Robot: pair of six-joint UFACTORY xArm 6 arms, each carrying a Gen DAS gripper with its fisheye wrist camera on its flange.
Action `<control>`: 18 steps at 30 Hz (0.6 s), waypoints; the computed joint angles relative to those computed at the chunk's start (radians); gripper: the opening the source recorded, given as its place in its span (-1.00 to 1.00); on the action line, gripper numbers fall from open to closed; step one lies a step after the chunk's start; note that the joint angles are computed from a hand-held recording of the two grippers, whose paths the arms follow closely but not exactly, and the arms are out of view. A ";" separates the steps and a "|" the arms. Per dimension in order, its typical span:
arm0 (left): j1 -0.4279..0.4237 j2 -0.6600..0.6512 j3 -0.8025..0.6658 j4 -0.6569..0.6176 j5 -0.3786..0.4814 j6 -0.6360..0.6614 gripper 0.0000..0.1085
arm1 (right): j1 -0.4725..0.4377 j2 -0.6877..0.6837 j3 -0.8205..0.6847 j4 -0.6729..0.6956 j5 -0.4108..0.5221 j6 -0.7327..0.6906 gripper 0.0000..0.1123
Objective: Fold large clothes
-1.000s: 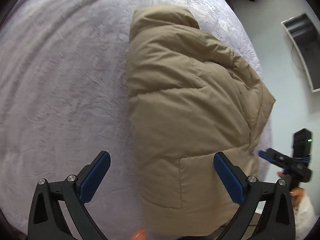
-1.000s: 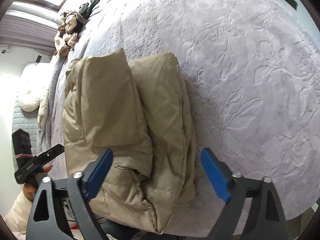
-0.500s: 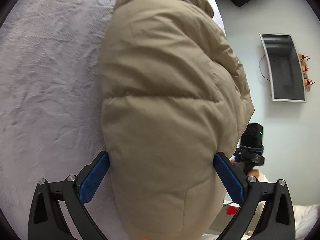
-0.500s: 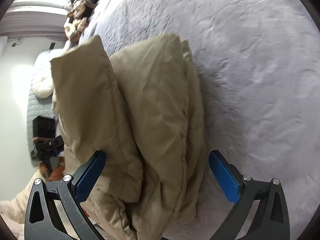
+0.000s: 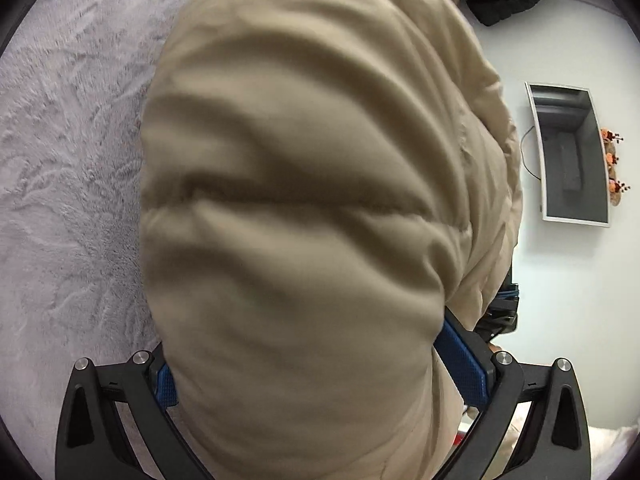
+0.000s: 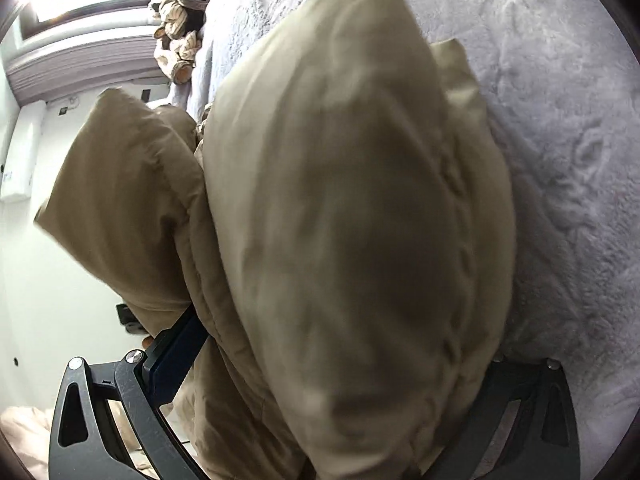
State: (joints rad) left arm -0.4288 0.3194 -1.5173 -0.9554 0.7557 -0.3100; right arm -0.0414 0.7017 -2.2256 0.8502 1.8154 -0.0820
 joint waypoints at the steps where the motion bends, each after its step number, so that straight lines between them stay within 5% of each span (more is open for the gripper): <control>1: -0.005 -0.002 -0.006 0.024 -0.004 -0.019 0.78 | 0.001 -0.004 0.004 -0.003 -0.005 0.009 0.83; 4: -0.017 -0.015 -0.030 0.110 -0.012 -0.092 0.62 | 0.004 -0.030 0.031 -0.014 -0.025 0.048 0.68; 6: -0.024 -0.021 -0.047 0.143 -0.017 -0.113 0.60 | -0.003 -0.066 0.074 0.007 -0.039 0.058 0.27; 9: -0.031 -0.031 -0.070 0.174 -0.019 -0.101 0.60 | -0.002 -0.128 0.125 0.026 -0.062 0.037 0.01; 18: 0.061 -0.164 0.006 0.137 0.003 0.024 0.60 | 0.066 -0.284 0.262 0.077 -0.178 0.038 -0.02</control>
